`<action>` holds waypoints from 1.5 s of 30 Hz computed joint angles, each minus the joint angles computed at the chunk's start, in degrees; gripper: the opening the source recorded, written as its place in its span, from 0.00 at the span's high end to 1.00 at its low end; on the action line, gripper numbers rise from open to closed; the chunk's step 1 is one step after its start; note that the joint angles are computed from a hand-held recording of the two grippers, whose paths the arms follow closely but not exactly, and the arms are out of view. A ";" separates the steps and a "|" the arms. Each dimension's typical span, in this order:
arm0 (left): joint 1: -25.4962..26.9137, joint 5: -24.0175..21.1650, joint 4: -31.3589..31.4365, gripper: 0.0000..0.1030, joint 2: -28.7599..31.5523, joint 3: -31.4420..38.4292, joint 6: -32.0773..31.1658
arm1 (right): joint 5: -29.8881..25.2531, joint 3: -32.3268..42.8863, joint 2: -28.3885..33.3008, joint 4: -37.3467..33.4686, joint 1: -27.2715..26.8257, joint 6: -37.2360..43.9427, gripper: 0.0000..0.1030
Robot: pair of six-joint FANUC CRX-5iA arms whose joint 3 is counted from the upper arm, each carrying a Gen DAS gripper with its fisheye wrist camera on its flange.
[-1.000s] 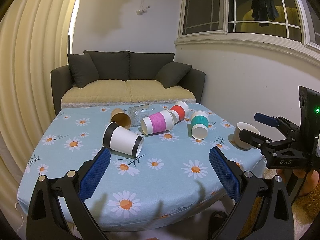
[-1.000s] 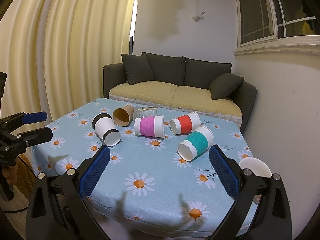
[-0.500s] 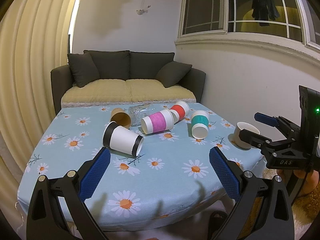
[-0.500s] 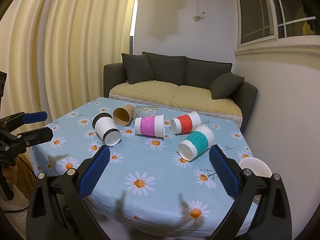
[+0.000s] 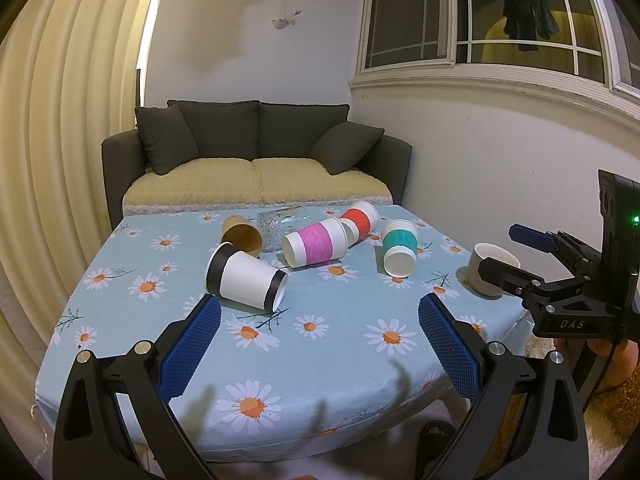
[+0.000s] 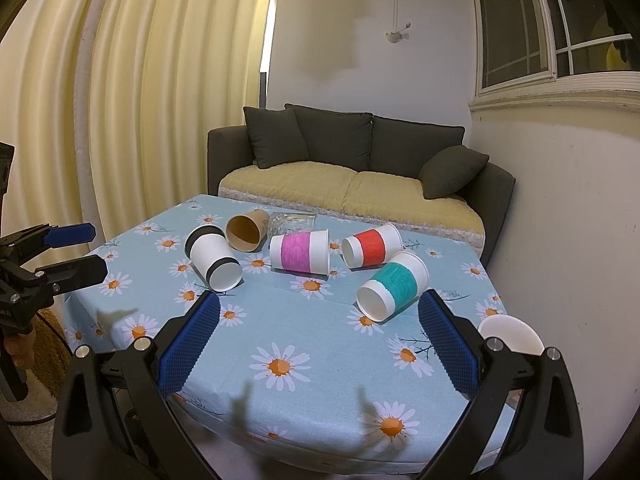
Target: Flip cup upright
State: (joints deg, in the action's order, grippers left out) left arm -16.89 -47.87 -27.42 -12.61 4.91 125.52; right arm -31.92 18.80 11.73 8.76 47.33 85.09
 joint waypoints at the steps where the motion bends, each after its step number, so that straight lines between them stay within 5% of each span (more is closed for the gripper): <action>1: -0.12 -0.10 -0.15 0.06 0.04 0.05 0.09 | -0.03 0.04 -0.02 -0.04 0.01 0.15 0.05; 29: 3.67 -4.24 6.45 0.06 2.22 1.65 -1.96 | -2.80 2.79 1.43 -2.56 0.18 3.63 0.05; 37: 13.04 -12.70 20.35 0.06 8.15 6.53 1.76 | -7.77 7.39 3.80 -5.86 0.13 7.47 0.05; 45: 21.49 -18.76 33.51 0.06 16.96 12.60 9.43 | -18.62 20.37 10.20 -14.60 -1.77 15.96 0.05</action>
